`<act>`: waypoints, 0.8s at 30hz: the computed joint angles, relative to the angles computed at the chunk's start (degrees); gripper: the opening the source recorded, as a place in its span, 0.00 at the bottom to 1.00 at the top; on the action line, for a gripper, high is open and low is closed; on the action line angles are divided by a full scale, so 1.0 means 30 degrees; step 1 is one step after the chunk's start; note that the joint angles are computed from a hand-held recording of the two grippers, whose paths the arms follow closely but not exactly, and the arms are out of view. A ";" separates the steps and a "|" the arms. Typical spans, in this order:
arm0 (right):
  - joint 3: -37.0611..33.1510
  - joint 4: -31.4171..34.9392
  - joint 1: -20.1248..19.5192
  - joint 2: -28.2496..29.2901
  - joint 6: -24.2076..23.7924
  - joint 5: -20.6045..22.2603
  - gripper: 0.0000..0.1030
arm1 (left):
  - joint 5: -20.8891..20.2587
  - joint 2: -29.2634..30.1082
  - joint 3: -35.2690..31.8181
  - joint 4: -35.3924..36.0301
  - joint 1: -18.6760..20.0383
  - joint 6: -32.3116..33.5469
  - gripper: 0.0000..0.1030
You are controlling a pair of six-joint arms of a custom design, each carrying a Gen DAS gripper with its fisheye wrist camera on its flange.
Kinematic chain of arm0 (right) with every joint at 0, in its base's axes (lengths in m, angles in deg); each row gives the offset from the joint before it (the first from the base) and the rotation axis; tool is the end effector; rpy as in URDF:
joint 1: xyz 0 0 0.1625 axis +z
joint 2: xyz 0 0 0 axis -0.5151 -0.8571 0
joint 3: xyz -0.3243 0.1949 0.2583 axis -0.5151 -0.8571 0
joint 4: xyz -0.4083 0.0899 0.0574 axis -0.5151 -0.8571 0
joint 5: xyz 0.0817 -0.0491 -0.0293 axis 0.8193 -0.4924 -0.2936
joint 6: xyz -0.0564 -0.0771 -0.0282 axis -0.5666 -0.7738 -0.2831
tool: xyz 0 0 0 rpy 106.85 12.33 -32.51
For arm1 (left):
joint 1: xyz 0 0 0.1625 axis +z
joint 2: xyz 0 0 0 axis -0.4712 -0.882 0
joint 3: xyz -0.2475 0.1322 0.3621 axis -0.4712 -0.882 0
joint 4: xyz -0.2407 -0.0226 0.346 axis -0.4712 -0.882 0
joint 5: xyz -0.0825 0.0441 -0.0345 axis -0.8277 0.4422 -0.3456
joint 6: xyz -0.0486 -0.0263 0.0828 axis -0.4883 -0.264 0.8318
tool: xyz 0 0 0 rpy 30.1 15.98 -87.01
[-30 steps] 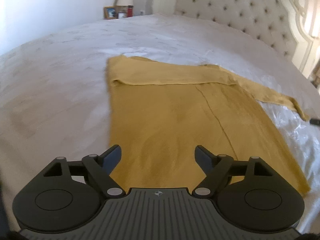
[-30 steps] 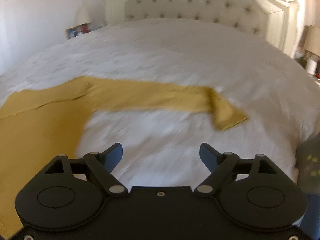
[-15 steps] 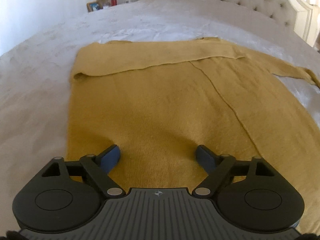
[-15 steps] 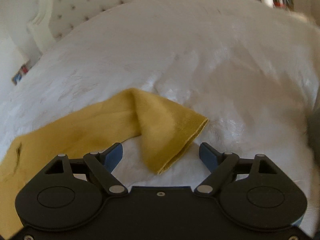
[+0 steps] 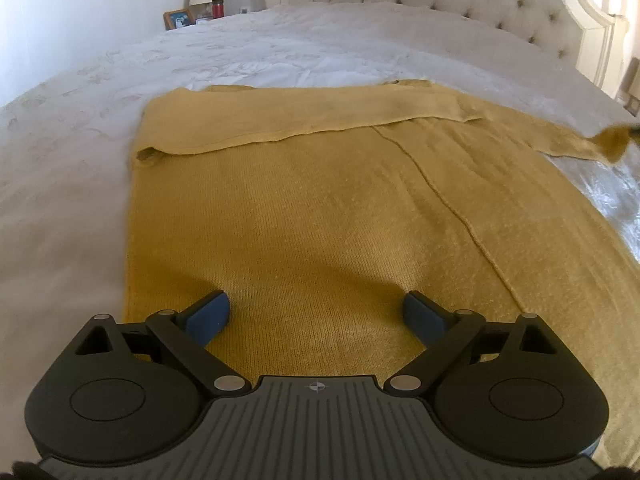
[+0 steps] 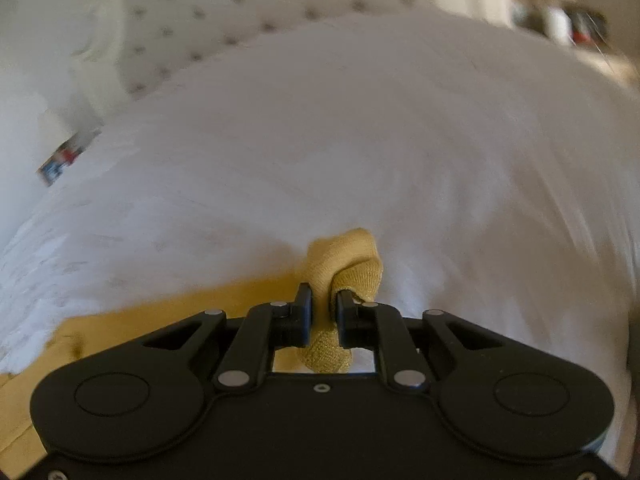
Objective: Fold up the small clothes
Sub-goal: 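Lift the held sleeve across the sweater body and open the right gripper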
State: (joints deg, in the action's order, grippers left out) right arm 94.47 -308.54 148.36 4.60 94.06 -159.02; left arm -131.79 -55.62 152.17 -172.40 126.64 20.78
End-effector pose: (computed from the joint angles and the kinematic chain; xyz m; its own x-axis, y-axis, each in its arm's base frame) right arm 0.2811 -0.4236 0.0193 -0.8509 0.3155 0.4200 -0.1849 0.5685 -0.8017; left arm 0.2130 -0.2851 0.3884 -0.7067 0.0634 -0.7047 0.5351 0.6996 -0.4736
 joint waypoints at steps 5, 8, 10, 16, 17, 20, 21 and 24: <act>-0.3581 0.4190 0.2035 -0.0009 -0.1120 0.0503 0.20 | -0.0149 0.0014 0.0001 -0.0023 0.0073 -0.0066 0.93; -0.5889 0.6226 0.2949 0.0713 -0.1583 0.1600 0.20 | -0.0517 0.0110 -0.0006 -0.0222 0.0283 0.0004 0.93; -0.7440 0.7502 0.3415 0.1427 -0.1725 0.2642 0.20 | -0.0880 0.0164 -0.0038 -0.0307 0.0488 0.0070 0.93; -1.1731 1.0821 0.4248 0.4403 -0.2038 0.6237 0.20 | -0.1591 0.0217 -0.0225 -0.0157 0.0849 -0.0060 0.93; -1.2386 1.1353 0.4359 0.4956 -0.2069 0.6723 0.20 | -0.1738 0.0236 -0.0254 -0.0155 0.0927 -0.0073 0.93; -1.4166 1.2671 0.4497 0.6691 -0.2403 0.8002 0.20 | -0.2064 0.0293 -0.0347 -0.0150 0.1118 -0.0089 0.93; -1.4795 1.3209 0.4569 0.7339 -0.2493 0.8221 0.20 | -0.2109 0.0308 -0.0370 -0.0135 0.1135 -0.0115 0.93; -1.5974 1.3915 0.4387 0.8705 -0.2647 0.9077 0.24 | -0.2359 0.0352 -0.0485 -0.0021 0.1240 -0.0248 0.93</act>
State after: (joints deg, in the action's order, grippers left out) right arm 46.54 -266.80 161.52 30.71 86.12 -131.79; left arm -138.87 -54.56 150.72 -172.46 130.36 20.04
